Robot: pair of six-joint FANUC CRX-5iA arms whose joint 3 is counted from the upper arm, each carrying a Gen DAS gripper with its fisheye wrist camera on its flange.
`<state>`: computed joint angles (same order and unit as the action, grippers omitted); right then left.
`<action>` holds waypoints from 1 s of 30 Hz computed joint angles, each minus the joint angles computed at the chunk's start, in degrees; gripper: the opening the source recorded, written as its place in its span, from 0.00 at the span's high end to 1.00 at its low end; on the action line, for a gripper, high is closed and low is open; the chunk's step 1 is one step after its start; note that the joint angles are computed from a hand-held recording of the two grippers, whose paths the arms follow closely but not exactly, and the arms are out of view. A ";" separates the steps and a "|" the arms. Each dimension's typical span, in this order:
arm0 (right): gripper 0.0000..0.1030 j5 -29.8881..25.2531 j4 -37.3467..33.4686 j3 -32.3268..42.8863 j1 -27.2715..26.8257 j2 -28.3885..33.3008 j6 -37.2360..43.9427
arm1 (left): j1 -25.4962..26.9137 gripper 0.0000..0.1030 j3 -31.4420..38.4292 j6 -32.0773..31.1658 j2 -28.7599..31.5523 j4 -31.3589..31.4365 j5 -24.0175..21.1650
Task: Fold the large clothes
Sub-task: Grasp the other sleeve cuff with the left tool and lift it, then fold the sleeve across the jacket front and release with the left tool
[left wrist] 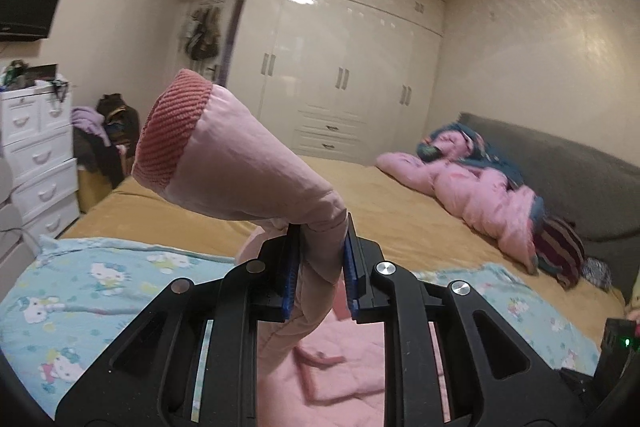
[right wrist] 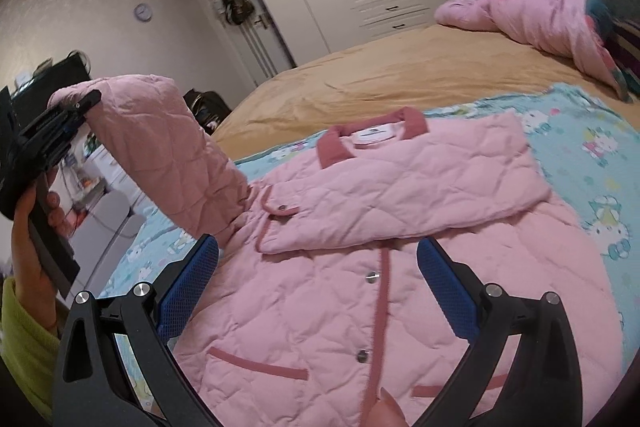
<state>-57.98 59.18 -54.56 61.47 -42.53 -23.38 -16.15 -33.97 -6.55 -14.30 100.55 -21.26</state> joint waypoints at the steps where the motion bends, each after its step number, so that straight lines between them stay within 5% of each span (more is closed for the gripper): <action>1: 0.04 -1.02 -0.24 -0.71 0.43 -1.31 -0.67 | -1.02 0.89 -0.09 -0.28 0.07 -0.24 0.71; 13: 0.04 -21.05 -3.73 -4.31 8.31 -8.28 -3.16 | -11.76 0.89 -2.16 -1.45 3.26 -3.68 5.27; 30: 0.04 -23.60 -7.47 -11.49 5.18 -23.31 -6.32 | -17.55 0.89 -2.35 5.48 11.74 -19.30 7.26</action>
<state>-81.58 51.71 -66.06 66.64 -65.84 -29.70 -33.69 -36.32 -1.07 -2.56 81.24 -14.00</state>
